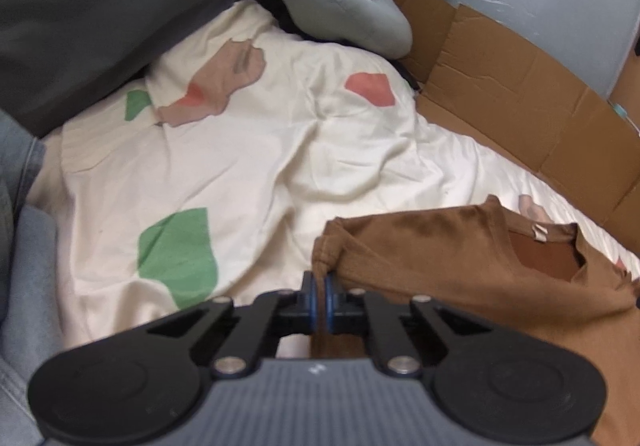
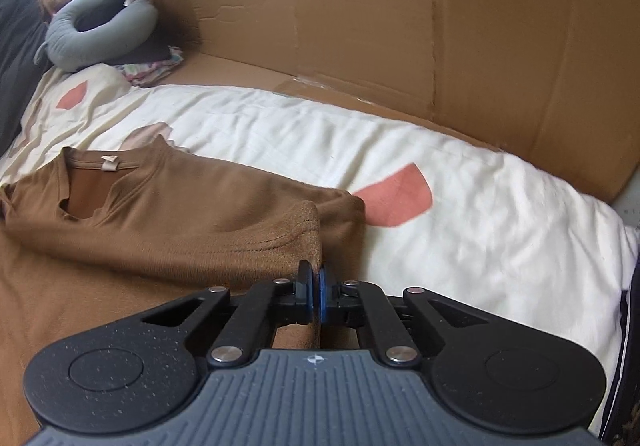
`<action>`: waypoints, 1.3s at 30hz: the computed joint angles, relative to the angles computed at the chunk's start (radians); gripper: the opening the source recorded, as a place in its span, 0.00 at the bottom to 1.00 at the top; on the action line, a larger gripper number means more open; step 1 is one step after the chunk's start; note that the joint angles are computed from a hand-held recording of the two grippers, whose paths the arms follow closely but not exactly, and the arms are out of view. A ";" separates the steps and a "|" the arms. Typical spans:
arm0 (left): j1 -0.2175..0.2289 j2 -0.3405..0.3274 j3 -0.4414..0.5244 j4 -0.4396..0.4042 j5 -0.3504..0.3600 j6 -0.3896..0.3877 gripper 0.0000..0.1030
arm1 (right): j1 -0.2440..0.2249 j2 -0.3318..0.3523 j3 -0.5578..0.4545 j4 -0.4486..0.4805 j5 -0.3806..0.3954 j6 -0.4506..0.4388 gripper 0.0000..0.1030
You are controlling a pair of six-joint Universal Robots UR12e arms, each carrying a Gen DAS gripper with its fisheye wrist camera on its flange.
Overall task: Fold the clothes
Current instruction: 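Close both grippers on the folded shirt's hem edge, then lift and fold the gripped hem edge toward the collar with both grippers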
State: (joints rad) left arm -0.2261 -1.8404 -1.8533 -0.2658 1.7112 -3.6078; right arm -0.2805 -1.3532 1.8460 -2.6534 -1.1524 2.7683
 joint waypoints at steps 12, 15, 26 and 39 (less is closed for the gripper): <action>0.008 -0.006 0.010 -0.007 -0.023 0.005 0.10 | -0.003 0.028 -0.031 0.045 0.056 0.037 0.07; 0.005 -0.004 0.009 0.002 -0.017 0.025 0.10 | -0.002 0.037 -0.039 0.042 0.061 0.047 0.10; -0.010 0.012 0.007 0.058 0.018 0.073 0.06 | -0.005 0.040 -0.034 -0.024 0.079 0.083 0.03; -0.013 0.023 0.031 0.126 0.022 0.136 0.05 | -0.024 -0.013 -0.007 -0.156 0.085 0.058 0.03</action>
State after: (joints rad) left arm -0.2387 -1.8171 -1.8221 -0.1396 1.7330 -3.4715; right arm -0.3044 -1.3659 1.8394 -2.8094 -1.0676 2.8267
